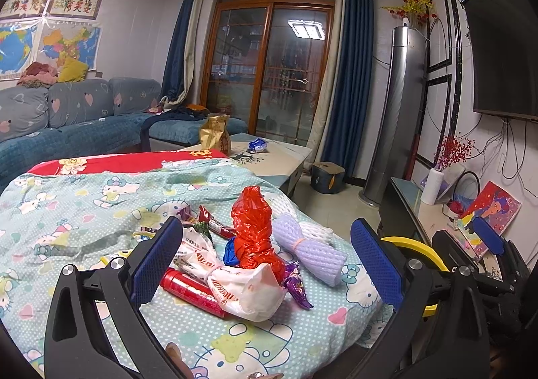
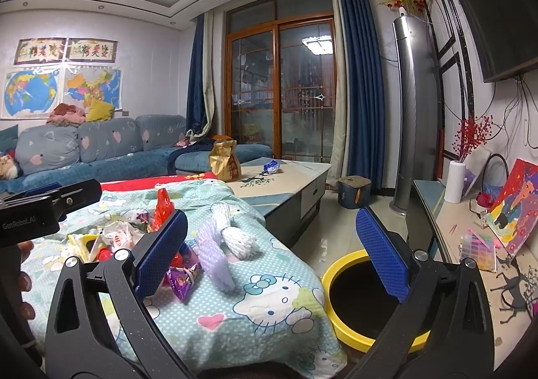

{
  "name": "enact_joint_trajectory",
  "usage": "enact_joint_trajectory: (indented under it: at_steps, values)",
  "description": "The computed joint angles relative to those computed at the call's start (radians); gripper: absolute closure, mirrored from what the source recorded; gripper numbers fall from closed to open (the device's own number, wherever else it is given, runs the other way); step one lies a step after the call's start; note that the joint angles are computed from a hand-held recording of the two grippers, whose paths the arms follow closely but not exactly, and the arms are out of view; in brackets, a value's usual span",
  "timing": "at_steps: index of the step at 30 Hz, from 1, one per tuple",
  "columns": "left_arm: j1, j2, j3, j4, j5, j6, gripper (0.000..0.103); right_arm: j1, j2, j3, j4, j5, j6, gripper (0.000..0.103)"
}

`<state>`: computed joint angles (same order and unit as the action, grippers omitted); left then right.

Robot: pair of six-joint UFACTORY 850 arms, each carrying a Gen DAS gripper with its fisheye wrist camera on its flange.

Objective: Collect trash
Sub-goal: 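Move both tools toward the trash pile on the bedspread, then grasp the white snack bag with the left tool while the right tool grasps the lavender foam net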

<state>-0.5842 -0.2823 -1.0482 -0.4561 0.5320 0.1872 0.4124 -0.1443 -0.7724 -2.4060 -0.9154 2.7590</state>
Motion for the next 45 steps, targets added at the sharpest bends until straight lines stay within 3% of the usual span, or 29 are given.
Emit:
enact_joint_trajectory:
  at_steps: [19,35,38,41,45]
  values:
    - [0.01,-0.008,-0.002,0.033,-0.024,-0.031,0.006,-0.008,-0.014,0.001,-0.009,0.006,0.013,0.011]
    - [0.029,-0.122,-0.128,0.101,-0.215,-0.135,0.006,-0.094,-0.011,-0.013,0.011,0.067,0.016,0.011]
    - [0.043,-0.149,-0.166,0.08,-0.249,-0.147,0.006,-0.108,-0.02,-0.028,0.011,0.094,0.02,0.011]
    - [0.07,-0.176,-0.205,0.168,-0.294,-0.272,0.006,-0.115,-0.039,-0.056,0.013,0.135,-0.001,0.011]
    - [0.089,-0.191,-0.232,0.193,-0.342,-0.323,0.006,-0.121,-0.07,-0.098,-0.039,0.207,0.016,0.011]
